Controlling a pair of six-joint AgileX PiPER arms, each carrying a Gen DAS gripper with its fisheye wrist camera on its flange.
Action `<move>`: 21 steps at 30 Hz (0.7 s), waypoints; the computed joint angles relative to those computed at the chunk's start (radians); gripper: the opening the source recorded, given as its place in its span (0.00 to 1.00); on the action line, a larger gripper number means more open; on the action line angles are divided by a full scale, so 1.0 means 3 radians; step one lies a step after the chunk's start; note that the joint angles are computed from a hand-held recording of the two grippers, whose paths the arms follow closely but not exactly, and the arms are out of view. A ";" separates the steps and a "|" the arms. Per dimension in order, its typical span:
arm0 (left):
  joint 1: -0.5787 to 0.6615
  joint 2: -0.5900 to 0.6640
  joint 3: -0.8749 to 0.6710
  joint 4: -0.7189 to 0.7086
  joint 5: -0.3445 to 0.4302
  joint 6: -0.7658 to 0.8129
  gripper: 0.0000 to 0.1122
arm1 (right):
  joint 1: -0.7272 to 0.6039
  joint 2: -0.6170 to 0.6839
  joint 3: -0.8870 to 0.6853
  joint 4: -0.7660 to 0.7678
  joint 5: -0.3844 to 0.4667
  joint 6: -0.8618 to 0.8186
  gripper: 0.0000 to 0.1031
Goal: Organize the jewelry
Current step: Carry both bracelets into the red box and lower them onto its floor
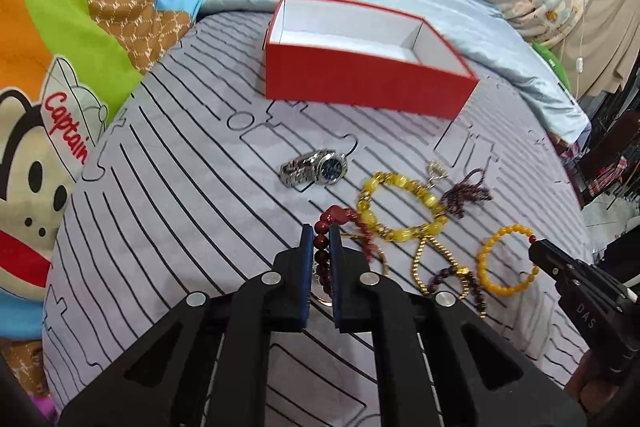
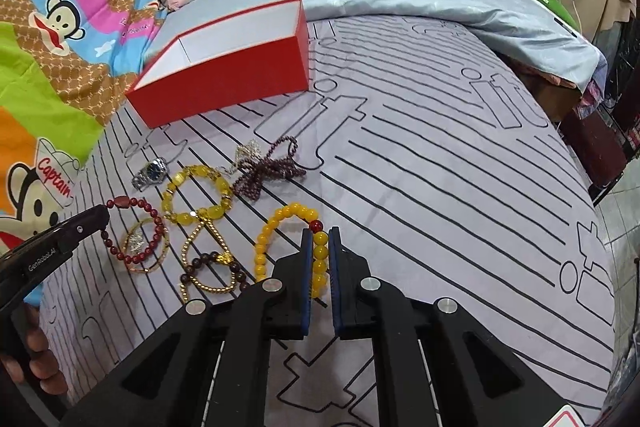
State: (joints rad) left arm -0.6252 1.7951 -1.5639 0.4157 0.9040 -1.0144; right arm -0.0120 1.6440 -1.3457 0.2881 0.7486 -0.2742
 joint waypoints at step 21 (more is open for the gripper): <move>0.0113 0.0344 -0.1574 0.0120 0.0594 0.0722 0.06 | 0.0102 0.0581 -0.1730 0.0476 0.0749 -0.0144 0.06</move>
State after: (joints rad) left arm -0.5914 1.8984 -2.0360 0.4516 1.0821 -0.7980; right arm 0.0187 1.8183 -1.8648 0.4311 0.9734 -0.3174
